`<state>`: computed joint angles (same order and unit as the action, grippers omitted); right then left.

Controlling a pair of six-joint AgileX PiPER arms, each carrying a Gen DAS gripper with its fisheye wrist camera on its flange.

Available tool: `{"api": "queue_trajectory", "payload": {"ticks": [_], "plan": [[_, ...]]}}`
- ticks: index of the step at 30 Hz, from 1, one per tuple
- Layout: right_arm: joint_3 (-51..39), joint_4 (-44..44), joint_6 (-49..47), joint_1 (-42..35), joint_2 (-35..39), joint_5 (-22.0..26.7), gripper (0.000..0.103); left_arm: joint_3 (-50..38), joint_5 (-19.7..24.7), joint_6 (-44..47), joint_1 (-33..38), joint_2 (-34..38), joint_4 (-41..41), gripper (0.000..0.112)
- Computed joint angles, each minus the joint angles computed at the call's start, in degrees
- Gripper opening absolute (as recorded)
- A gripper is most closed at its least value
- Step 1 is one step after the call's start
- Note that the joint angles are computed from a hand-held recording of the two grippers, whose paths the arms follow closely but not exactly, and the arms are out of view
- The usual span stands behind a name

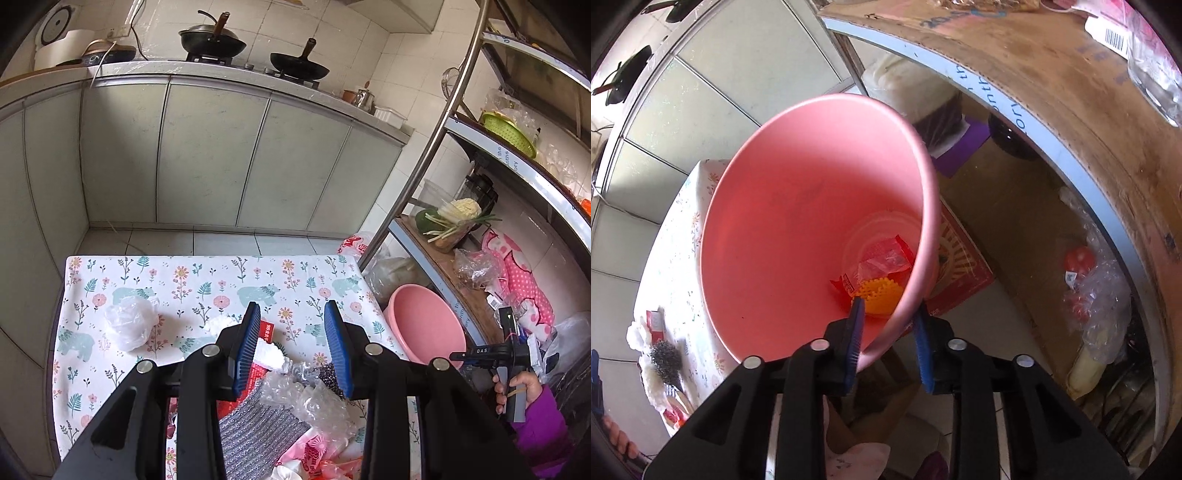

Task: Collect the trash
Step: 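Bring both open tools back over the trash on the table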

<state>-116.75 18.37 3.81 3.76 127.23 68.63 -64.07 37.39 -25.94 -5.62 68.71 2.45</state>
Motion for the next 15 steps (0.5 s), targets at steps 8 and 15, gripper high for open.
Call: {"api": "queue_trajectory", "payload": {"ticks": [8, 15], "plan": [[20.37, -0.60, -3.54, 1.71, -15.29, -15.51, 0.033, 3.26, -1.26, 4.00, 2.43, -0.89, -1.34, 0.035], [36.02, 9.06, -18.45, 8.71, -31.52, -26.54, 0.033, 7.64, -1.39, 1.53, 4.71, -4.51, 2.05, 0.036]]}}
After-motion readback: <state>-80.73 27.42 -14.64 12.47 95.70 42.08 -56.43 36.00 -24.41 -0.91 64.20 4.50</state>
